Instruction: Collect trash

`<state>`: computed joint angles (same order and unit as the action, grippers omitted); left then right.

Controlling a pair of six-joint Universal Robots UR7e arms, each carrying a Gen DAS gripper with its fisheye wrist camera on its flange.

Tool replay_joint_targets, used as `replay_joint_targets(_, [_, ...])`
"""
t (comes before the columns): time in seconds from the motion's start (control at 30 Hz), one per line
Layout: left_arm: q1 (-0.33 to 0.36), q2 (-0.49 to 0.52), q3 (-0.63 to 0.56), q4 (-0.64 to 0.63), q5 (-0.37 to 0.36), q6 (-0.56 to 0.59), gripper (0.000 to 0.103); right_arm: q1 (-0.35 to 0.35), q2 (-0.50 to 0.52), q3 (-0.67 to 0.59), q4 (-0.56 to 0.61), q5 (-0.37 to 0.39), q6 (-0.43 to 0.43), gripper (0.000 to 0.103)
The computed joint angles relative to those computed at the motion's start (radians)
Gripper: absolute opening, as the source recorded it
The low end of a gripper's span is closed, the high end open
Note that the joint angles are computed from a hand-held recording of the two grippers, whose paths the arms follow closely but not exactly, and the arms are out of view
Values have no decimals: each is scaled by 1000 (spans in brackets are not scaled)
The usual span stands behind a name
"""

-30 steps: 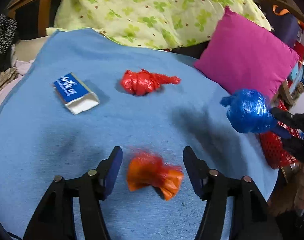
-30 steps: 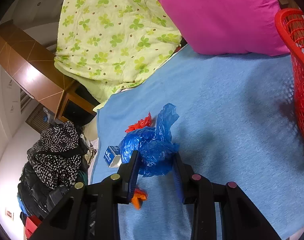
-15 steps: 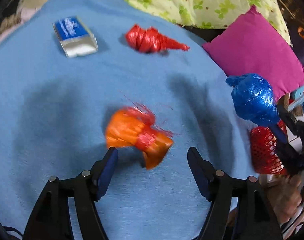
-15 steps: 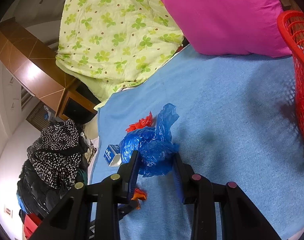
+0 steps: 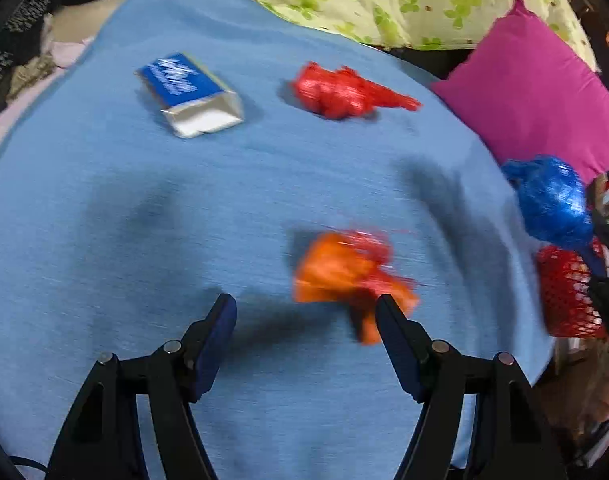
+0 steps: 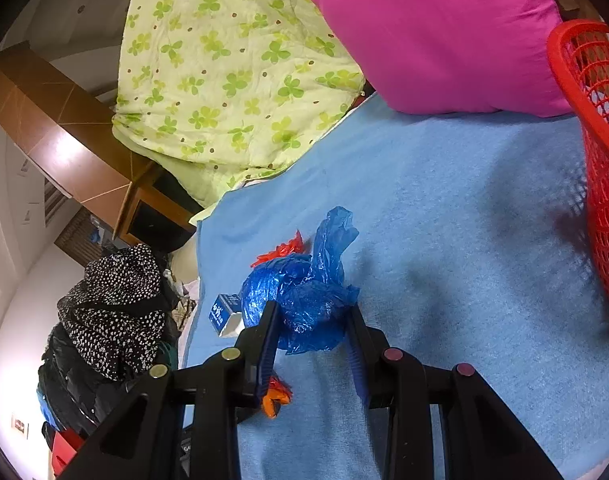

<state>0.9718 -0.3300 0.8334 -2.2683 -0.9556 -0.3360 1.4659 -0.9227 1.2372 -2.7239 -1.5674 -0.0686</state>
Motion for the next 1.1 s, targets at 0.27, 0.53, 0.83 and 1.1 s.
replay_joint_targets(0.27, [-5,-34,72,-127,-95,55,72,3,4,-1,1,0,-6,34])
replay_joint_targets(0.53, [-44,66,-57,64,-11,114,72,7,10,-5,-1,-14,2,34])
replay_joint_targets(0.83, [-19,-5,17,40,96,36,72,9,12,-3,-8,0,-1,34])
replay_joint_targets(1.1, [-2,-125,186,-116,186,-25,72,13,13,1,-12,-6,-6,34])
